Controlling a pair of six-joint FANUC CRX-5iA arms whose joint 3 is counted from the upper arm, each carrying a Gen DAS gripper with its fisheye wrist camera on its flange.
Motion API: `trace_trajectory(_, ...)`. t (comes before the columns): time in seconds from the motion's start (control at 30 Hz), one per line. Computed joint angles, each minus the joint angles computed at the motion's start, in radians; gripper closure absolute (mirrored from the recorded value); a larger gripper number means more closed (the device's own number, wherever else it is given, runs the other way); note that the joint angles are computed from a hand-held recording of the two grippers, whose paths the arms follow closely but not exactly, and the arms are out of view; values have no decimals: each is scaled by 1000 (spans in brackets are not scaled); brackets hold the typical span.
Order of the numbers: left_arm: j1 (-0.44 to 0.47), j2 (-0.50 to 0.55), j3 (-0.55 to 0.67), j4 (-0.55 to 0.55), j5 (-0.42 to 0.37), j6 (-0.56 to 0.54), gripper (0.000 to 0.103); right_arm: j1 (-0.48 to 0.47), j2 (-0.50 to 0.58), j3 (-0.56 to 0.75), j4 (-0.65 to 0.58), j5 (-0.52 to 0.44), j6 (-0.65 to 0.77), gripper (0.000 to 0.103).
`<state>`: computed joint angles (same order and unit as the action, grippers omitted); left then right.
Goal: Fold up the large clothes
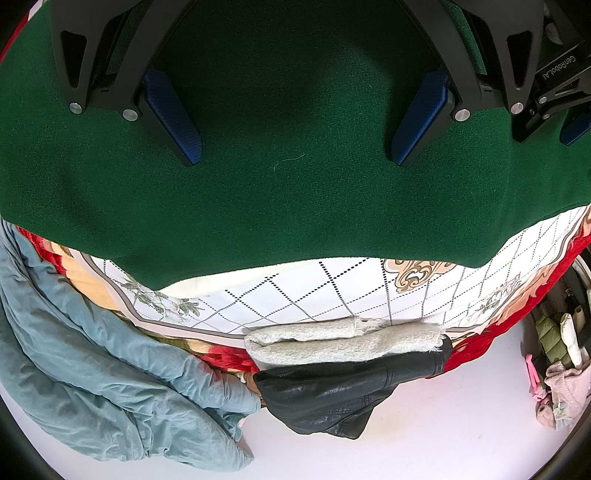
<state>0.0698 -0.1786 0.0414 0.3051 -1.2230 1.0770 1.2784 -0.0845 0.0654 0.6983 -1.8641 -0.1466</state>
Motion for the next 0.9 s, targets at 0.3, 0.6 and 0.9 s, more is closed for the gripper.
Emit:
trace_trajectory(0.3,0,0,1,-1,-1,0,0,3,-3,-1,1,-4,-3,0)
trace_trajectory(0.6,0,0,1,0,0,0,0,0,-3,-1,1,-1,1,0)
trace_trajectory(0.9,1,1,0,1,1,0,0,7,-3,3,2,-7,-4,0)
